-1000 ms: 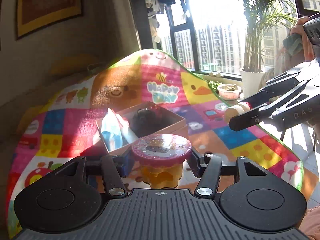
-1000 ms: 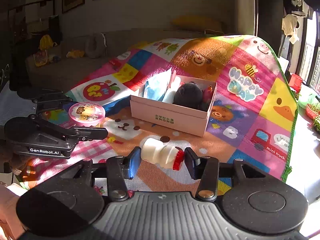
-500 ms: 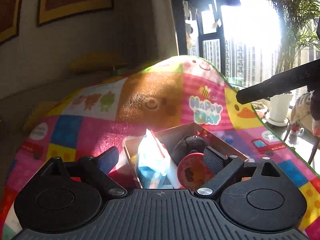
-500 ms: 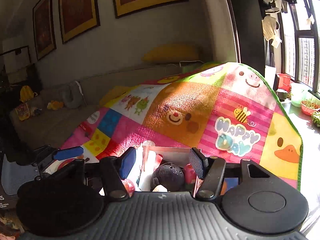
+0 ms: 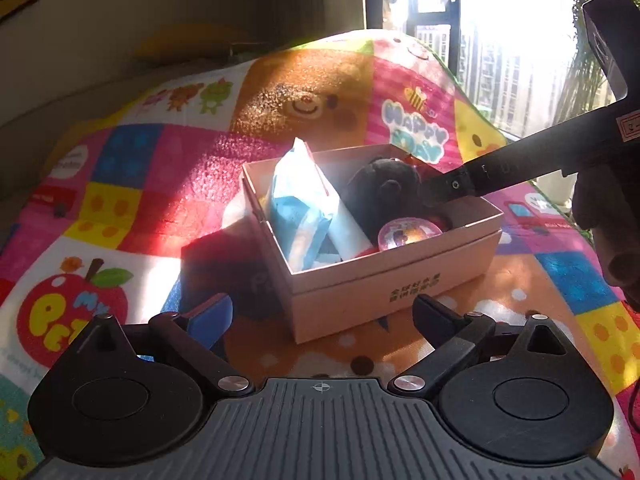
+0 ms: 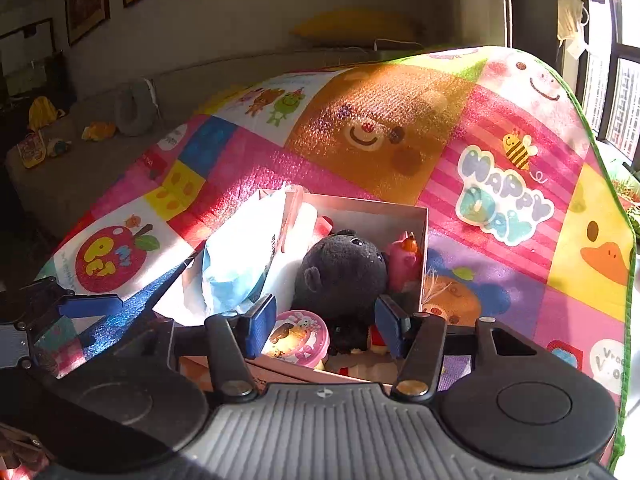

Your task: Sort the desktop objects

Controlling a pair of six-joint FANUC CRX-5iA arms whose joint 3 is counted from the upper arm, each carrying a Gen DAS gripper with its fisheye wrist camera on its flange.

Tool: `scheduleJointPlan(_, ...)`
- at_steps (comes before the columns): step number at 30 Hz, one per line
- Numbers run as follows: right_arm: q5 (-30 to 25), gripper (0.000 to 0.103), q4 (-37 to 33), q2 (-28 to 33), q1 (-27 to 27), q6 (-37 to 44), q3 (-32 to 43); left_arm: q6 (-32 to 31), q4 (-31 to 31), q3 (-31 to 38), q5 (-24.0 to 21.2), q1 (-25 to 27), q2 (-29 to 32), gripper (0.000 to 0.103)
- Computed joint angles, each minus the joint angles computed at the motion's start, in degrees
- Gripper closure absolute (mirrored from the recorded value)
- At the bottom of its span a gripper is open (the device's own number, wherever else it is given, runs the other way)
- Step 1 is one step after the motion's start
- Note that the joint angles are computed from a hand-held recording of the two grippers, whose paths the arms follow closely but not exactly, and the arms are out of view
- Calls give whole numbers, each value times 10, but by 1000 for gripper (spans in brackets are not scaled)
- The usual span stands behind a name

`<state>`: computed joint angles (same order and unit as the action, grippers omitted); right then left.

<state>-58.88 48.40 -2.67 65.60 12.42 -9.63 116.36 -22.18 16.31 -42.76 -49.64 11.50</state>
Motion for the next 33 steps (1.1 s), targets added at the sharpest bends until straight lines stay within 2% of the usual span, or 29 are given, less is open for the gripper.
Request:
scheduleJointPlan(2,2,60,-23,14,-8,-3,16,3,4,-4,2,1,-3,3)
scheduleJointPlan(4,25,61,-30,23,-21,-22,19,0,9,-7,3,3,-5,3)
scheduleJointPlan(6,38,61,-1,32,-30,-48,18,3,9,-7,3,3,-6,3)
scheduleJointPlan(8,24,61,44,52,-38,-68,25,6,10,-9,7,3,-7,3)
scheduleJointPlan(10,3,61,58,80,-53,-68,48,12,10,-11,13,3,-9,3)
scheduleJointPlan(14,21,63,29,95,-79,-42,64,13,13,-14,13,5,-9,2)
scheduleJointPlan(18,32,63,-6,60,-67,-39,39,14,21,-21,12,11,-11,2)
scheduleJointPlan(20,17,62,-15,44,-55,-35,27,11,29,-21,14,14,-8,2)
scheduleJointPlan(23,-35,66,-108,45,-42,39,69,7,33,-21,22,13,-7,2)
scheduleJointPlan(25,-39,65,-72,43,-31,48,56,5,36,-20,25,12,-8,2)
scheduleJointPlan(27,-40,56,14,49,-22,39,34,1,35,-15,23,9,-6,2)
scheduleJointPlan(28,-32,48,29,52,-26,42,35,0,34,-11,22,8,-4,2)
scheduleJointPlan(30,-7,45,35,66,-41,67,50,-4,32,-4,21,5,-1,1)
scheduleJointPlan(33,-31,42,-8,127,-66,149,125,-1,24,2,25,2,1,1)
